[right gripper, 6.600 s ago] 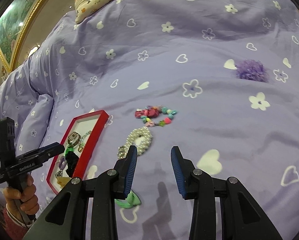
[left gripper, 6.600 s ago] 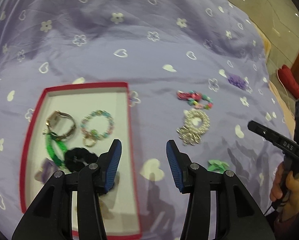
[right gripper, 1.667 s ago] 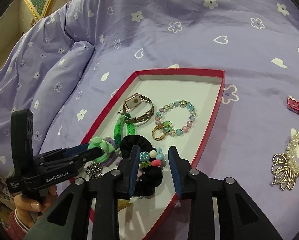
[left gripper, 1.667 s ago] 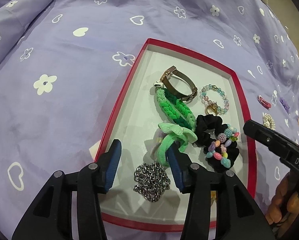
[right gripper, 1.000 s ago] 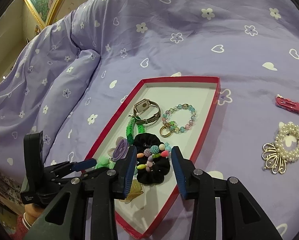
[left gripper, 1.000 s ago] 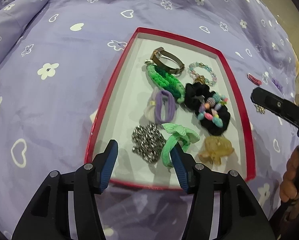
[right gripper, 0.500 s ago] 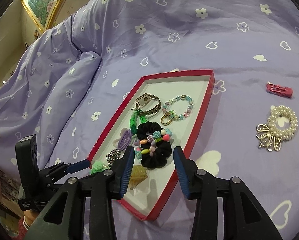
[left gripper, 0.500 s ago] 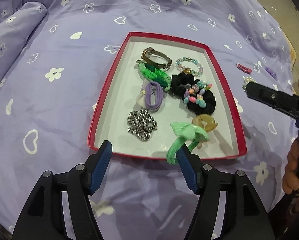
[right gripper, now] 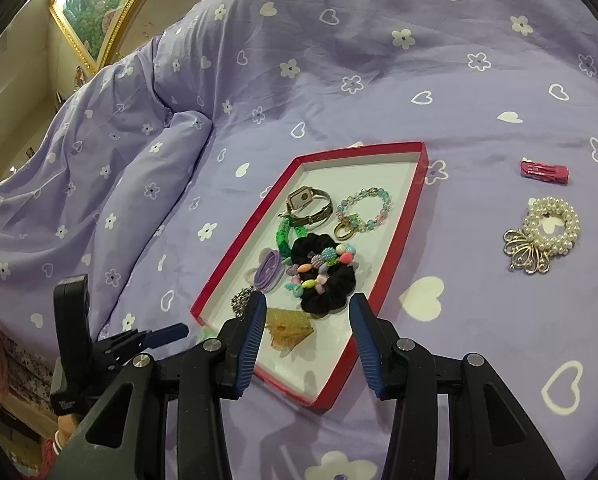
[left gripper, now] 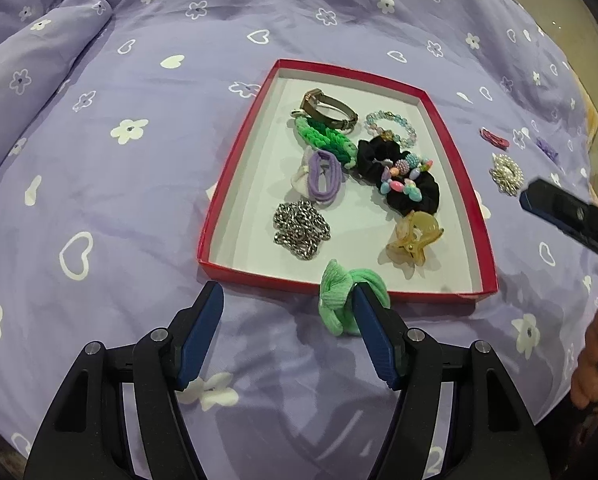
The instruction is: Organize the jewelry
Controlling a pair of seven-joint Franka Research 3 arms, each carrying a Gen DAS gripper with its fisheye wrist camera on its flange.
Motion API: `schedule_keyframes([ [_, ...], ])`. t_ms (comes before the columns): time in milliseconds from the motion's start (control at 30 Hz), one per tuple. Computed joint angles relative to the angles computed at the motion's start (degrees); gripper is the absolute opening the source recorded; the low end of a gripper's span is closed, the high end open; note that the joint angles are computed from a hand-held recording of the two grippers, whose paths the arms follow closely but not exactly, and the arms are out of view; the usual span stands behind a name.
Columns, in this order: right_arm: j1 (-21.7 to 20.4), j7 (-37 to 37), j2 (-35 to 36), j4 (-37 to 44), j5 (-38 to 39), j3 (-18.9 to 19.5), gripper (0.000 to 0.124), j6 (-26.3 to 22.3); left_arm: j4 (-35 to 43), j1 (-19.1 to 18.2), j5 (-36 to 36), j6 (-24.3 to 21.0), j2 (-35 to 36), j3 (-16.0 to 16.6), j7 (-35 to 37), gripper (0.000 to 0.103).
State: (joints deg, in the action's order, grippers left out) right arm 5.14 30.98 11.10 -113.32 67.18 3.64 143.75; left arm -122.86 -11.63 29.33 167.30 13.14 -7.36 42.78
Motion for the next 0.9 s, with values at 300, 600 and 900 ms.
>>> schedule_keyframes([
  [300, 0.24, -0.89, -0.79, -1.43, 0.37, -0.18, 0.046, -0.98, 0.56, -0.13, -0.60, 3.62, -0.01, 0.62, -1.02, 0.044],
  [600, -0.47, -1.59, -1.51, -2.46, 0.99, -0.45, 0.046, -2.86, 3.92, -1.13, 0.03, 1.71, 2.58, 1.55, -2.20, 0.044],
  [900, 0.74, -4.67, -3.60, -4.65, 2.13, -1.02, 0.046, -4.01, -5.17, 0.93, -3.06, 4.31, -0.52, -1.07, -0.20, 0.044],
])
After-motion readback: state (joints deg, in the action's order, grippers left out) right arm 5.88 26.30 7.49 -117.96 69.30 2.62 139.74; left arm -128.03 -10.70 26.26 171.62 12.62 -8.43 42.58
